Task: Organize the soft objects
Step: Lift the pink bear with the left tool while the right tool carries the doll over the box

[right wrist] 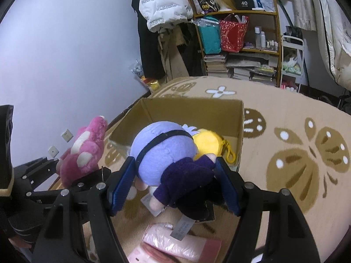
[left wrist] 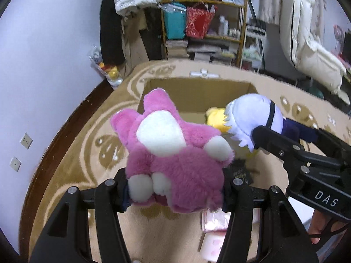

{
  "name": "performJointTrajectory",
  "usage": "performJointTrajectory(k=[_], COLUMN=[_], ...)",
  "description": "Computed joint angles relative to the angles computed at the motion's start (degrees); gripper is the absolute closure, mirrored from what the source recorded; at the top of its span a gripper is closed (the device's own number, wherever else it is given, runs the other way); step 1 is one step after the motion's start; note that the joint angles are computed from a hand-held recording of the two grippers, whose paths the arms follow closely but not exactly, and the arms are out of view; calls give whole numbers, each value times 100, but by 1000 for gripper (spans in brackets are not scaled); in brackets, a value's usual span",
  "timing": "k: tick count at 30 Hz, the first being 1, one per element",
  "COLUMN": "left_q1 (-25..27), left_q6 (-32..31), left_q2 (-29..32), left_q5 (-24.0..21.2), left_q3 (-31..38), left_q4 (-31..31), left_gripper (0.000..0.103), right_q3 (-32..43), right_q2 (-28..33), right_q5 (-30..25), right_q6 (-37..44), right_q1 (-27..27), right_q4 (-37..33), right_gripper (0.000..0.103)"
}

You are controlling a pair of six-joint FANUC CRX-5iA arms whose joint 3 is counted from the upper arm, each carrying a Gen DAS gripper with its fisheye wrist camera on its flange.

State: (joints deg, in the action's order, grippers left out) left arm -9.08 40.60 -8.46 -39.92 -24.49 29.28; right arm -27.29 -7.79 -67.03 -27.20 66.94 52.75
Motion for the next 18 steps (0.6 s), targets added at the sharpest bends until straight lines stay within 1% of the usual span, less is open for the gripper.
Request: performJointTrajectory(k=[2, 8, 18], left_q1=[-17, -51, -241], left_q6=[-60, 46, -3], left_q2=[34, 315, 888], left_q5=[206, 384, 717], left_q3=[-34, 215, 625], left_q4=[149, 200, 554], left_gripper=[46, 46, 45], right_q3=[-26, -120, -302], right_q2=[-21, -91, -108], right_q5=[4, 77, 344], right_q6=[-41, -122, -184], right_q1=[-39, -217, -544], right_q4=[55, 152, 331], right_gripper=[27, 27, 27])
